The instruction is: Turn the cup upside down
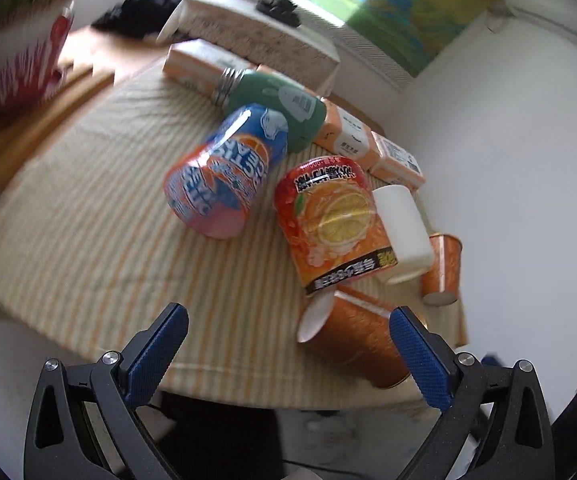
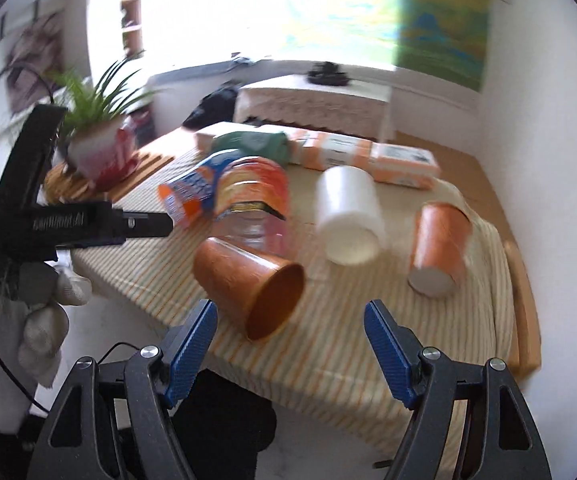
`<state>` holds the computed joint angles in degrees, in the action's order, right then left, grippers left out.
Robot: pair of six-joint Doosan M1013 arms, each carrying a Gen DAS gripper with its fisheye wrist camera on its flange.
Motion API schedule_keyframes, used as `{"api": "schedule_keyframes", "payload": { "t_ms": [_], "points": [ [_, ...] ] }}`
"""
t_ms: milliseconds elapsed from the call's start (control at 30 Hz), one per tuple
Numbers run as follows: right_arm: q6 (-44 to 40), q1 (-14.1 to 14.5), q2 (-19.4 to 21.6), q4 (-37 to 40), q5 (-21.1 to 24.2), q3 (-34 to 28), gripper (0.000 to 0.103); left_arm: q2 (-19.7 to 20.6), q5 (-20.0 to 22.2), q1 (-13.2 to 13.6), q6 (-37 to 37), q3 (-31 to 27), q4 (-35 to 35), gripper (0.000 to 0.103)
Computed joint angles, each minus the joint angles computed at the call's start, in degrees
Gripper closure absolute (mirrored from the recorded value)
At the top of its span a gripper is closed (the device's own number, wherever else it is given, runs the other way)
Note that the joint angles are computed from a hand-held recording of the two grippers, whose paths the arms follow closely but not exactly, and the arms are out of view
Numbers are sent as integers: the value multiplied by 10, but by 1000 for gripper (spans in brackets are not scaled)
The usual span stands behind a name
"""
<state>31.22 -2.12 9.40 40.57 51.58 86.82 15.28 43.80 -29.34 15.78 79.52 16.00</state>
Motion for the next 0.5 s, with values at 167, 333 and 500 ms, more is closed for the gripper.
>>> {"api": "schedule_keyframes", "payload": {
  "t_ms": [167,333,500],
  "points": [
    [-5,-18,-11,23,-37,16,31,19,11,6,-59,-21,-52,5],
    [-23,-26,-14,45,-51,21,31,41,29,5,-90,-43,-70,7],
    [-62,-27,-22,63,-63,34,31,59,26,9,-107,-54,-95,13]
  ]
}}
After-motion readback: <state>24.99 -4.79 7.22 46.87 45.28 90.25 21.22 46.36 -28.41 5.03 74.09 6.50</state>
